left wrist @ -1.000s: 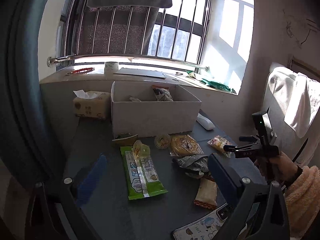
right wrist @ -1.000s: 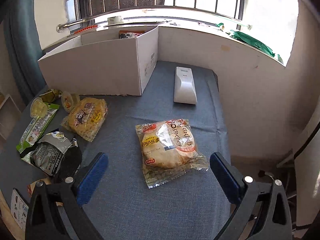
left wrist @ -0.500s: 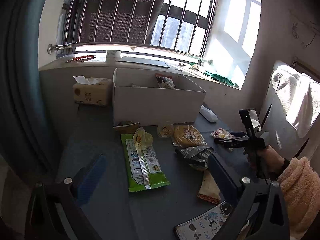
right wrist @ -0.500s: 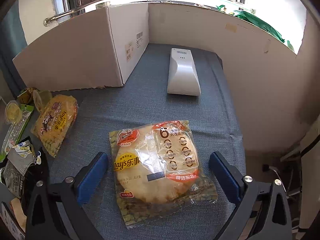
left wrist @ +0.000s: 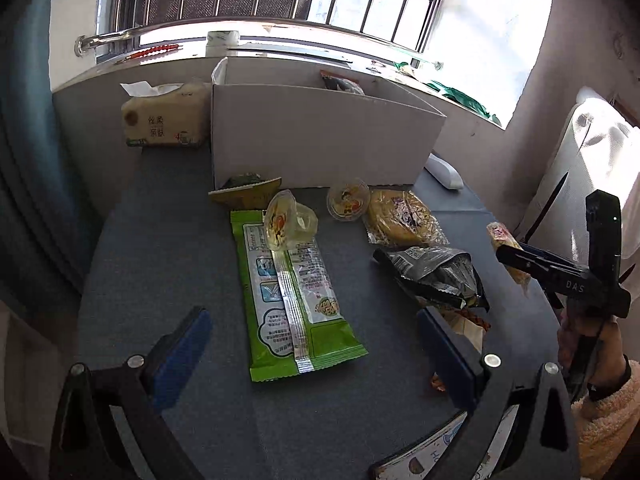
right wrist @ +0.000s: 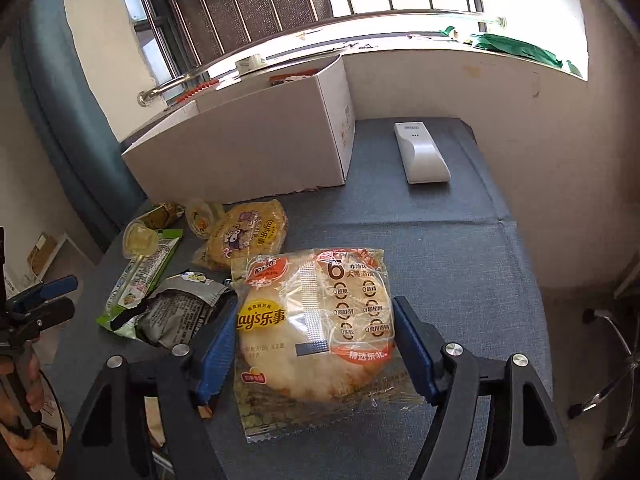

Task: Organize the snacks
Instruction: 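Move the right gripper to the Lay's bread pack and grasp it, then grasp the yellow jelly cup with the left gripper while the right lifts the bread pack, then carry the bread pack and jelly cup into the white box and open both grippers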

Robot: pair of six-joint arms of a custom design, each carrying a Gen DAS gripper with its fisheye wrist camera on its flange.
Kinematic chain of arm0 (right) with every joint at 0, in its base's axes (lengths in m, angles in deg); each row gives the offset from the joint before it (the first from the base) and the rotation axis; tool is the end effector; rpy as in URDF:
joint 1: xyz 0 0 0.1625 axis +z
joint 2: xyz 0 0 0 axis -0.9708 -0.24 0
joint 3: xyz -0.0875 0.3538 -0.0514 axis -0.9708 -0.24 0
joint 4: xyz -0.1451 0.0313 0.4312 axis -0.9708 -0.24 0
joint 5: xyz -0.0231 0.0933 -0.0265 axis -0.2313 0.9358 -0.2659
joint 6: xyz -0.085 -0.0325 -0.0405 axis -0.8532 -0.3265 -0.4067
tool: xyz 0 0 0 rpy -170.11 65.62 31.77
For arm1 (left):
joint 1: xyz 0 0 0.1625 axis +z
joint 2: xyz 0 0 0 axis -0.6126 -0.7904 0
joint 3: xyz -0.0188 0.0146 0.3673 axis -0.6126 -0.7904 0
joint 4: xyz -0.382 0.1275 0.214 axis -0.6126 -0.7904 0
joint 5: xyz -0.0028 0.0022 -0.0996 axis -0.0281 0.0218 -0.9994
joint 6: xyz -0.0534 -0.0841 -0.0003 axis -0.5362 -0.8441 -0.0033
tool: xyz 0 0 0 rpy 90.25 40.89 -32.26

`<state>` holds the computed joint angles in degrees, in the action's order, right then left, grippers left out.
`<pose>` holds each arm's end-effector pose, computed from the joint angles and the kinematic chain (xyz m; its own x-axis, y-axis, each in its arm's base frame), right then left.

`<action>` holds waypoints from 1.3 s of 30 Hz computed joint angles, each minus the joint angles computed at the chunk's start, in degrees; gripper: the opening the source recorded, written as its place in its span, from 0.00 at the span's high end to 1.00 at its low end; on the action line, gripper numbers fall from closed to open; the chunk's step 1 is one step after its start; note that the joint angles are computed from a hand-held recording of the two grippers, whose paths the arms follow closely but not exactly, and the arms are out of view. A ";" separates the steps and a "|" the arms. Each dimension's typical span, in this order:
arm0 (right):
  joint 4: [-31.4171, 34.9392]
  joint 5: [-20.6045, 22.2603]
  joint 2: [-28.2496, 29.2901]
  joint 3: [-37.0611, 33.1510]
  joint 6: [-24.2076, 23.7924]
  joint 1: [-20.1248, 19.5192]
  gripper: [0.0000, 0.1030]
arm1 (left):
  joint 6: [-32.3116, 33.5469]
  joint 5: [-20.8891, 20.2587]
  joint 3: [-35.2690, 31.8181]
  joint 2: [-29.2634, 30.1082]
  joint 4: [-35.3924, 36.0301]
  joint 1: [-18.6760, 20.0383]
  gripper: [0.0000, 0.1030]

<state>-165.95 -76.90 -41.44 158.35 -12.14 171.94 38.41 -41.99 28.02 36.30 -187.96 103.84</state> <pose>0.1935 -0.7836 0.0859 -0.7748 -0.4459 0.4482 -0.6144 0.6983 -0.3673 -0.1078 -0.7375 0.1933 -0.8351 -0.0686 -0.5458 0.3230 0.7420 -0.5875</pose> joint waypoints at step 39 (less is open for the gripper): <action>-3.97 6.19 -4.87 8.01 2.65 1.17 0.25 | 11.97 -6.25 -13.58 6.58 -3.33 1.88 0.68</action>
